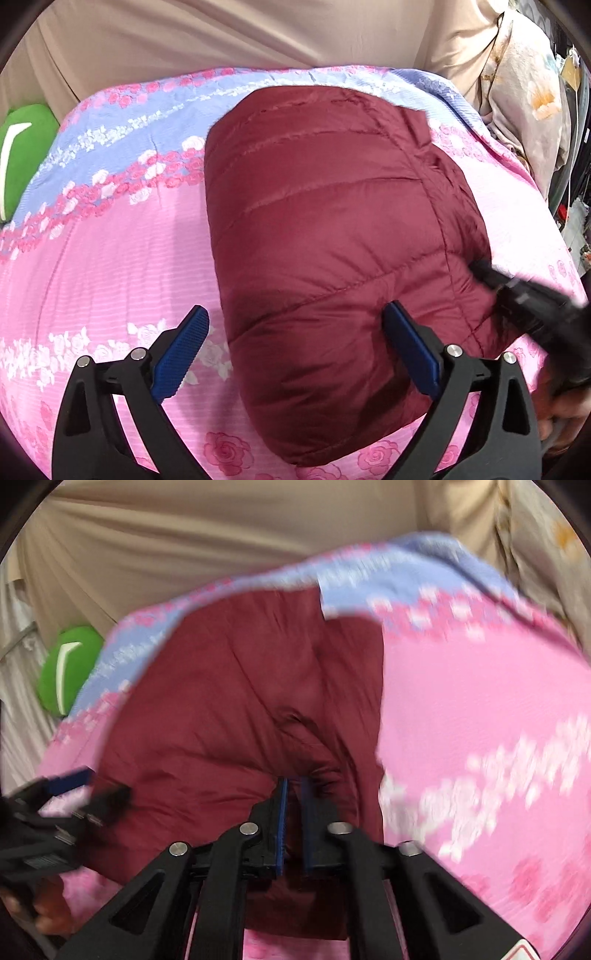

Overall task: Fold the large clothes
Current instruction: 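Grasp the folded jacket bundle with both grippers from opposite sides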

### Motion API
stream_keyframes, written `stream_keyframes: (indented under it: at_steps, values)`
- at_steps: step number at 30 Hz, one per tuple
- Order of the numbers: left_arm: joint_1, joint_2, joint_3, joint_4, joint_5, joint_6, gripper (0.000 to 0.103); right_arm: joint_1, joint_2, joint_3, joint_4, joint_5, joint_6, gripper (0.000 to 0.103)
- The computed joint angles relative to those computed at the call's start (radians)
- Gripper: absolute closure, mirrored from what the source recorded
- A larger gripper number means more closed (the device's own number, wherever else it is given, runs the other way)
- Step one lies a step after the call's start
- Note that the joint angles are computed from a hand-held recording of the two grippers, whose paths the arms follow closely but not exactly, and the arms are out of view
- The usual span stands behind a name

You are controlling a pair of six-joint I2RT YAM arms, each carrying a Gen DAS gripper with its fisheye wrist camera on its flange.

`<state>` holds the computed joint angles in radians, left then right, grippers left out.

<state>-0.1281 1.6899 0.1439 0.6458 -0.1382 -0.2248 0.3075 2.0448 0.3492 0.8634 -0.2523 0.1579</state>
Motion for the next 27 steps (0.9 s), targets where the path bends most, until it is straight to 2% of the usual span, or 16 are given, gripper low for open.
stream_keyframes:
  at_steps: [1,3,5,8,12,14,17,19,21,24,25,26,27]
  values:
    - [0.002,0.016,0.006,0.003,0.010,-0.001,0.009,-0.027,0.056,0.012,0.036,-0.045,0.016,0.102]
    - [-0.001,0.043,0.013,0.016,0.008,-0.009,0.009,-0.053,0.062,0.020,0.024,-0.083,0.028,0.102]
    - [-0.001,0.058,0.012,0.029,0.004,-0.012,0.009,-0.053,0.013,0.010,-0.019,-0.074,0.031,0.102]
    - [0.007,0.070,0.008,0.046,0.009,-0.013,0.009,-0.049,-0.033,-0.031,-0.006,-0.063,0.025,0.100]
    - [0.012,0.098,0.012,0.066,0.022,-0.015,0.008,-0.044,0.022,-0.004,-0.005,-0.057,0.014,0.101]
    - [0.024,0.063,0.006,0.046,0.035,-0.005,0.009,-0.049,-0.062,-0.020,-0.056,-0.056,0.028,0.096]
    - [0.046,0.005,0.000,0.014,0.059,0.001,0.009,-0.069,-0.189,-0.022,-0.103,-0.066,0.032,0.079]
    - [0.059,-0.030,0.003,-0.010,0.074,-0.004,0.009,-0.081,-0.209,0.021,-0.128,-0.089,0.048,0.056]
    - [0.066,-0.068,0.002,-0.036,0.088,-0.007,0.009,-0.072,-0.167,0.114,-0.180,-0.087,0.048,0.053]
    - [0.056,-0.152,0.004,-0.087,0.073,-0.010,0.009,-0.058,-0.058,0.257,-0.256,-0.118,0.064,0.053]
    - [0.054,-0.159,0.009,-0.093,0.067,-0.008,0.009,-0.052,-0.006,0.325,-0.294,-0.141,0.062,0.056]
    - [0.053,-0.161,0.018,-0.102,0.062,-0.008,0.009,-0.048,0.026,0.358,-0.301,-0.145,0.069,0.065]
    - [0.046,-0.156,0.029,-0.110,0.052,-0.013,0.009,-0.047,0.047,0.379,-0.293,-0.156,0.080,0.093]
